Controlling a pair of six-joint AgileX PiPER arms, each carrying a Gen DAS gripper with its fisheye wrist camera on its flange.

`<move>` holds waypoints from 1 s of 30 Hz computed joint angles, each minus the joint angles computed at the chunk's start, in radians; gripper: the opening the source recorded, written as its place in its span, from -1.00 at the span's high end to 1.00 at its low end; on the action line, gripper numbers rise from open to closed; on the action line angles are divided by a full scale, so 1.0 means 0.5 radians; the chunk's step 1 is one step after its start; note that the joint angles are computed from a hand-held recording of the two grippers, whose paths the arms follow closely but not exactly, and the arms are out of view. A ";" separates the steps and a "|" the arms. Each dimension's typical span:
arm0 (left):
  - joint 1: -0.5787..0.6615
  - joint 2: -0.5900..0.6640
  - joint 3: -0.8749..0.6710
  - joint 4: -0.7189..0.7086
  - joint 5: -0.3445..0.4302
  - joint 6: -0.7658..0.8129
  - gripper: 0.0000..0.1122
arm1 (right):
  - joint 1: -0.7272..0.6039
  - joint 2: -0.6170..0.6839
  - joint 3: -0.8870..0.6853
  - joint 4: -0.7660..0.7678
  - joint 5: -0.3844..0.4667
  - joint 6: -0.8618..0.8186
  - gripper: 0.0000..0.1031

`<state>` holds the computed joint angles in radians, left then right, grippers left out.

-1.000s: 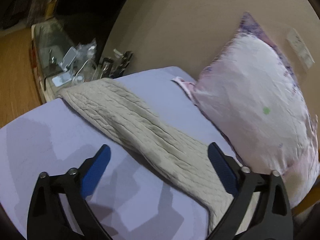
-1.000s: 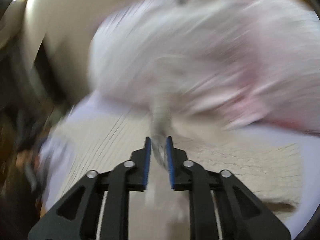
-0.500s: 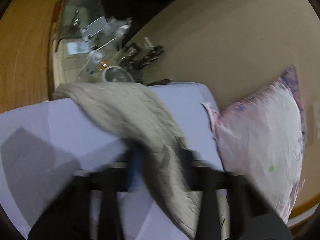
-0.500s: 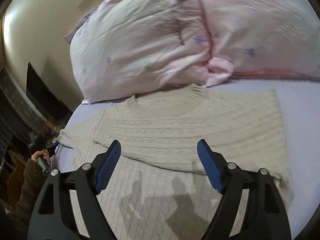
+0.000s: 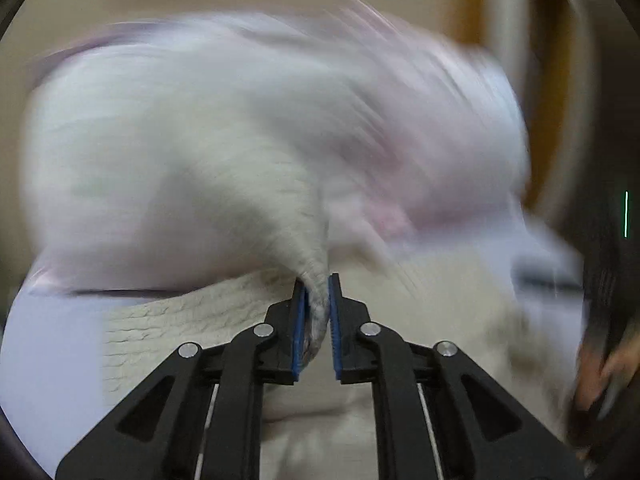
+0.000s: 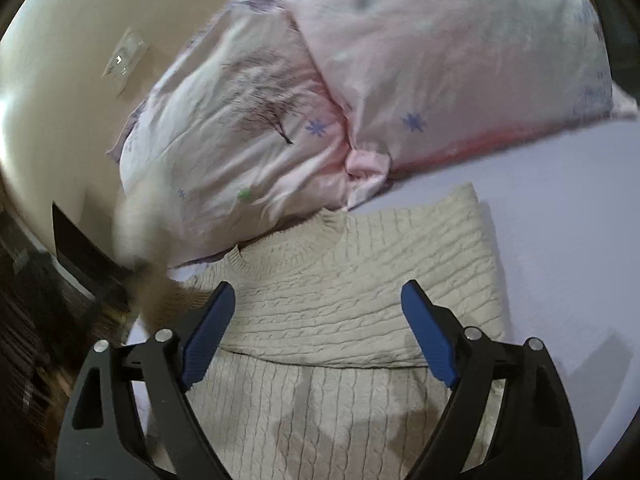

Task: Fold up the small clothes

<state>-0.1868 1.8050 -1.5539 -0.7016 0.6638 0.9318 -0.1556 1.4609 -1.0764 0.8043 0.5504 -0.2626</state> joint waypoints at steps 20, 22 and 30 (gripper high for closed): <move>1.208 -0.281 0.689 -0.346 0.627 0.273 -0.09 | -0.172 0.734 -0.558 0.059 0.291 0.308 0.58; 1.246 -0.270 0.731 -0.346 0.649 0.288 -0.10 | -0.146 0.769 -0.586 0.066 0.243 0.287 0.79; 1.348 -0.333 0.901 -0.367 0.806 0.480 -0.19 | -0.149 0.132 -0.012 -0.310 -0.085 0.545 0.57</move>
<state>0.4874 1.6386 -1.1037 -0.8854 1.0670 1.1720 -0.2303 1.5270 -1.0825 0.6492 0.5081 0.0100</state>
